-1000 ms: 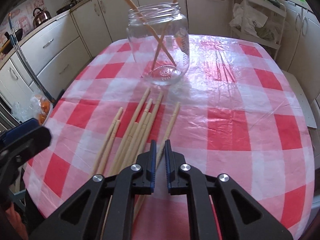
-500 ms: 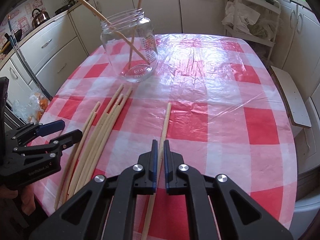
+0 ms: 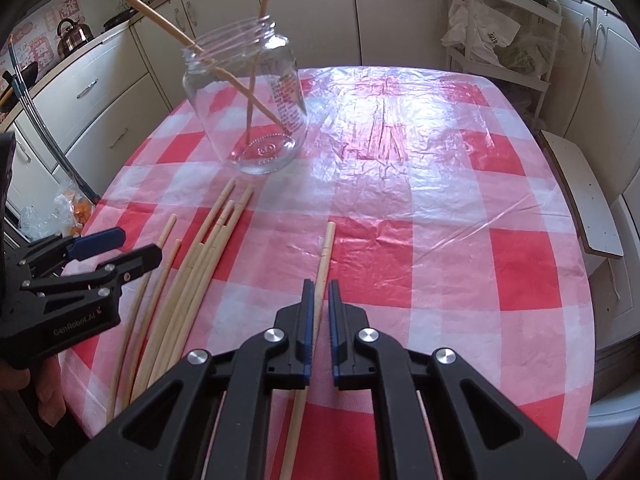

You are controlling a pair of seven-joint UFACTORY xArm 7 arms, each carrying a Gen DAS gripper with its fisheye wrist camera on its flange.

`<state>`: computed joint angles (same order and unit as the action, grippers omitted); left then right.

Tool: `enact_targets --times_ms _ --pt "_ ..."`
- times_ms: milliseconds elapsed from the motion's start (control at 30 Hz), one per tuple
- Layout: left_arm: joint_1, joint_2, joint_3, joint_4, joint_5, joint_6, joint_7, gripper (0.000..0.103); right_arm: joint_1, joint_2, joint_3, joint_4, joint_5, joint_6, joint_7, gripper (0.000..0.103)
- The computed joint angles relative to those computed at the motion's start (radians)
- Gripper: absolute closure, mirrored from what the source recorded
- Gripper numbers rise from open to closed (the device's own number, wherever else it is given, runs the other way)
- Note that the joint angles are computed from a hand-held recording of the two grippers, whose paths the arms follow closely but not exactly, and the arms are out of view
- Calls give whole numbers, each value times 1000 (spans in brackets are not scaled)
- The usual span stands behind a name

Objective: Organize utensils
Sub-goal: 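Grasp a wooden stick with the right gripper while the left gripper grasps another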

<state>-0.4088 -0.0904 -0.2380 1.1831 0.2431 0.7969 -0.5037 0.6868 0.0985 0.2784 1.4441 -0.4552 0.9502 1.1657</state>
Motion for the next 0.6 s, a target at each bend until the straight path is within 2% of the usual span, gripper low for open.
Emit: enact_targets --times_ms 133,233,267,333,433,533,600 --pt "-4 30 2 24 -5 14 12 66 5 16 -1 16 -6 17 -24 95" --pt "-9 28 3 19 12 3 15 85 9 21 -4 23 -6 24 -34 96" --pt "-9 28 5 18 2 0 28 94 8 16 -5 16 -4 14 -32 97" --pt "-9 21 11 13 -35 -9 60 97 6 -4 -8 -8 -12 -10 -5 97" --pt "0 -21 21 -21 -85 -50 73 98 -12 -57 -8 -75 -17 -96 68 97" --pt "17 -90 27 -71 -127 -139 63 98 -42 -110 0 -150 -27 -191 152 97" --pt "23 -144 33 -111 -166 -249 71 98 -66 -143 10 -205 -54 -274 220 97"
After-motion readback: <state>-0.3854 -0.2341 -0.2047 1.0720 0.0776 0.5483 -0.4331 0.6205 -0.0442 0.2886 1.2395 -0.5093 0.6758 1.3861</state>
